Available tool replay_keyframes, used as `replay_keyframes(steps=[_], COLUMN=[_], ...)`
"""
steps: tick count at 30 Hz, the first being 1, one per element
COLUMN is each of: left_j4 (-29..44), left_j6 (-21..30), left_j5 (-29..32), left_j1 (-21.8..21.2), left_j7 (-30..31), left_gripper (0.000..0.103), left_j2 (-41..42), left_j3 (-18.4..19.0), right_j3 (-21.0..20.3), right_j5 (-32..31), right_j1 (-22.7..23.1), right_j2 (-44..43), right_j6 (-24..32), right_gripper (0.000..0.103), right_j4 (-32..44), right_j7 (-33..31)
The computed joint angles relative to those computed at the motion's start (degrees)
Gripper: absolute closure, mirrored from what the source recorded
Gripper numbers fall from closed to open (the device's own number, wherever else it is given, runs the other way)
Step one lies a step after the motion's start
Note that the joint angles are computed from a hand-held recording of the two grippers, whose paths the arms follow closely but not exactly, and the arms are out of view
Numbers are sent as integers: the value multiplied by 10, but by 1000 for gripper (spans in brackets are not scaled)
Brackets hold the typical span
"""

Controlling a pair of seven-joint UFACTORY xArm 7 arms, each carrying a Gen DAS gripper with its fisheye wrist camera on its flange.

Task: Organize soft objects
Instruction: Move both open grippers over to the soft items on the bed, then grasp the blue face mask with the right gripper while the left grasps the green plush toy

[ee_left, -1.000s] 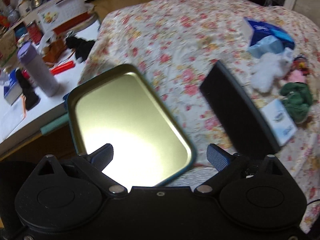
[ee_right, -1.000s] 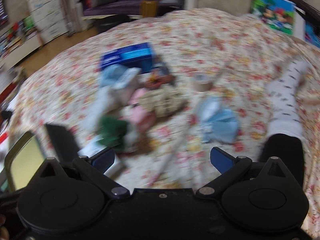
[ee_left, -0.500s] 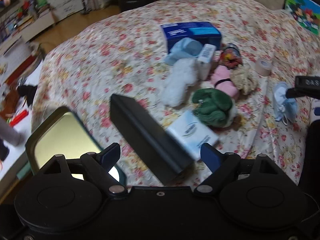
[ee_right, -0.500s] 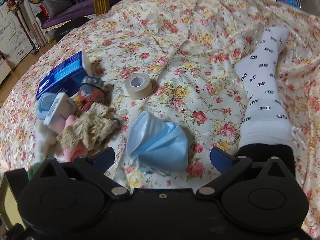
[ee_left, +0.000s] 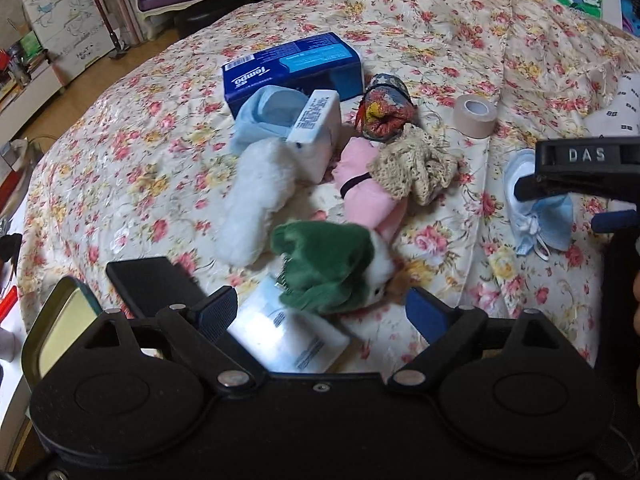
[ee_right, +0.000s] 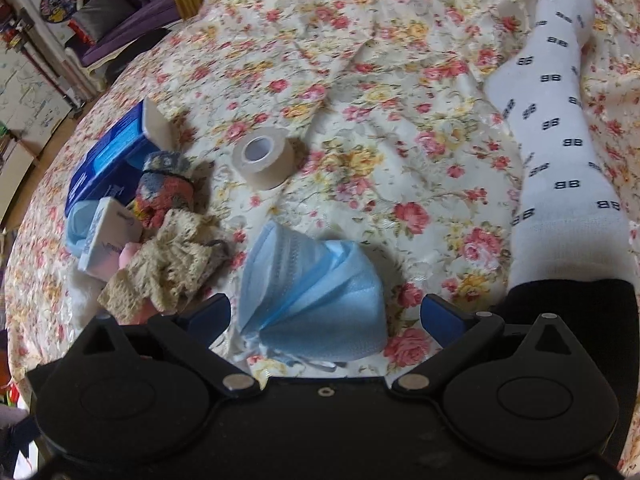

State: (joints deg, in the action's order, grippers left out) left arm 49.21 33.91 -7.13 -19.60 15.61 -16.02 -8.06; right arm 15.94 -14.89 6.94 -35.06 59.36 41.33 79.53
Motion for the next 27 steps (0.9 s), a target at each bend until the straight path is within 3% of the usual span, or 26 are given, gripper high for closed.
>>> replay_keyframes(steps=[3,5,10,11,12,14,17,19,20,21,24,26,27], left_j4=[2,3,18,23,29,36,37,42,47,55,76,75,70], left_j6=[-15,-25,-16,-7,4,13,13,18,24,36,66,63,55], left_j5=[16,43,82,80,74,72,57,53,43,27,-10,-4,5], left_j1=[0,5,2,0,-3,-4,-6,-5,-6,-7,-4,2,5], left_j7=[-16,-36,-63,-62,-57,-61,-59,-58,-50,-40,-20,-19,-21], left_gripper=[11,10,11,16,32,34,45,59,71,74,75,74,63], left_j2=[9,16,38,42,48,54,48,42,39,39,40,38,35], left_j3=[-11,-23,-31,-30,-27,-25,-20,-17,-13,-6,5,2,-2], right_j3=[-5,-14,-11,-9,-8,-3,7,17,24,31,36,31,29], right_j5=[10,23,27,25,24,20,12,3,-4,-11,-23,-21,-19], right_j1=[5,10,11,11,11,8,2,-2,-5,-7,-6,-2,-1], right_j2=[6,11,7,1,-6,-19,-33,-40,-41,-44,-46,-51,-51], right_j6=[-8,-15,-23,-29,-34,-43,-46,-41,-37,-29,-28,-40,-44], right_gripper=[12,28,41,45,46,52,52,53,54,54,56,56,56], right_j4=[-1,-3,-9,-13,-18,-25,-31,-31,-29,-27,-25,-32,-33], right_j7=[-4,-12,-15,-13,-11,-5,6,14,19,23,29,31,30])
